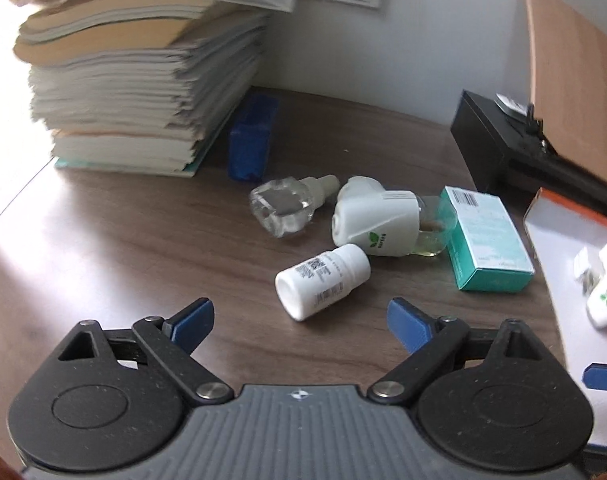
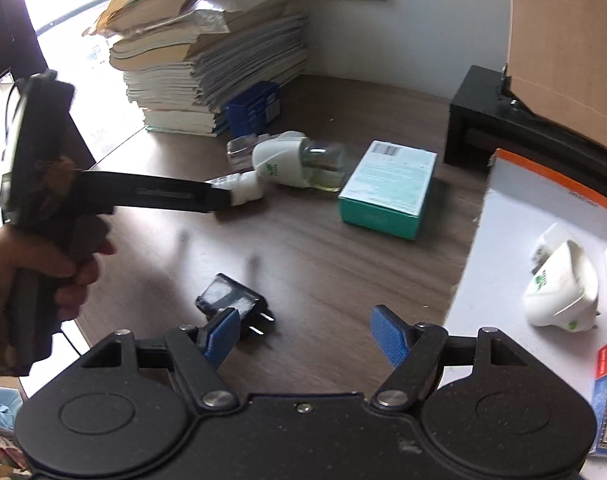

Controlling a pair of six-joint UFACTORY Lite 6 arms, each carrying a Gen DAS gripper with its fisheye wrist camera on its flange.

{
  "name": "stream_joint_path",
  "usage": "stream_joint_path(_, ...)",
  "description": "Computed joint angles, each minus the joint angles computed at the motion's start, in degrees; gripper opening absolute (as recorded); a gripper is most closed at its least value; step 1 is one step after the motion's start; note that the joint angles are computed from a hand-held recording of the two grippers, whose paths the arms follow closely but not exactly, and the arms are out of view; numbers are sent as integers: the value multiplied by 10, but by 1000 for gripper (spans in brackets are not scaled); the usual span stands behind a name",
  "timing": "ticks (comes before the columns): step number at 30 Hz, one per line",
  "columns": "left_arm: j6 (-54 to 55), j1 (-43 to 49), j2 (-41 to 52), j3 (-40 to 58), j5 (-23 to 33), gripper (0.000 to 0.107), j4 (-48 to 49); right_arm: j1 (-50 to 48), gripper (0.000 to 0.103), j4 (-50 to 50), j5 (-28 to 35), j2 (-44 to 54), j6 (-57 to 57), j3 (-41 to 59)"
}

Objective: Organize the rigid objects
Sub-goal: 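Grasp the teal bandage box with the right gripper while the left grasps the white pill bottle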

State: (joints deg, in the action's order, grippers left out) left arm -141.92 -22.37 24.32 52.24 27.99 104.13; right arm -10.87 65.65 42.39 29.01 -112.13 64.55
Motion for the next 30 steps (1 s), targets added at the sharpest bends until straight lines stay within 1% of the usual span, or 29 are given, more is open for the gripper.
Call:
stream_joint_path(4, -29, 27, 42, 24, -2, 95, 105, 8, 86, 26, -29, -7, 8, -13)
stream_joint_path(6, -39, 43, 57, 32, -9, 86, 152, 7, 86, 39, -40, -11, 14, -18)
stream_joint_path(8, -49, 56, 76, 44, -18, 83, 187, 9, 86, 56, -53, -15, 11, -24)
stream_joint_path(10, -96, 69, 83, 41, -22, 79, 252, 11, 86, 71, -65, -16, 13, -26)
stream_joint_path(11, -108, 74, 87, 44, -30, 74, 274, 14, 86, 78, -73, -15, 16, -25)
stream_joint_path(12, -127, 80, 89, 44, -37, 64, 302, 17, 86, 86, -80, -14, 19, -24)
stream_joint_path(13, -135, 79, 91, 42, -31, 62, 315, 20, 86, 93, -86, -13, 22, -23)
stream_joint_path(14, -151, 79, 90, 37, -28, 51, 338, 24, 86, 98, -91, -10, 28, -20)
stream_joint_path(15, -164, 80, 86, 32, -27, 42, 356, 27, 86, 102, -96, -6, 36, -14)
stream_joint_path(16, -195, 85, 85, 32, -34, 36, 390, 30, 86, 105, -99, -1, 44, -9)
stream_joint_path(17, -223, 91, 82, 30, -39, 33, 416, 34, 86, 106, -103, 6, 55, 1)
stream_joint_path(20, -302, 100, 79, 27, -47, 33, 475, 49, 86, 113, -116, 24, 80, 28)
stream_joint_path(21, -312, 99, 76, 24, -45, 33, 479, 55, 86, 115, -119, 32, 90, 40)
stream_joint_path(27, -360, 91, 42, -5, -36, 33, 492, 99, 86, 80, -141, 116, 217, 164)
stream_joint_path(30, -349, 79, 18, -23, -34, 33, 461, 124, 88, 33, -147, 170, 302, 241)
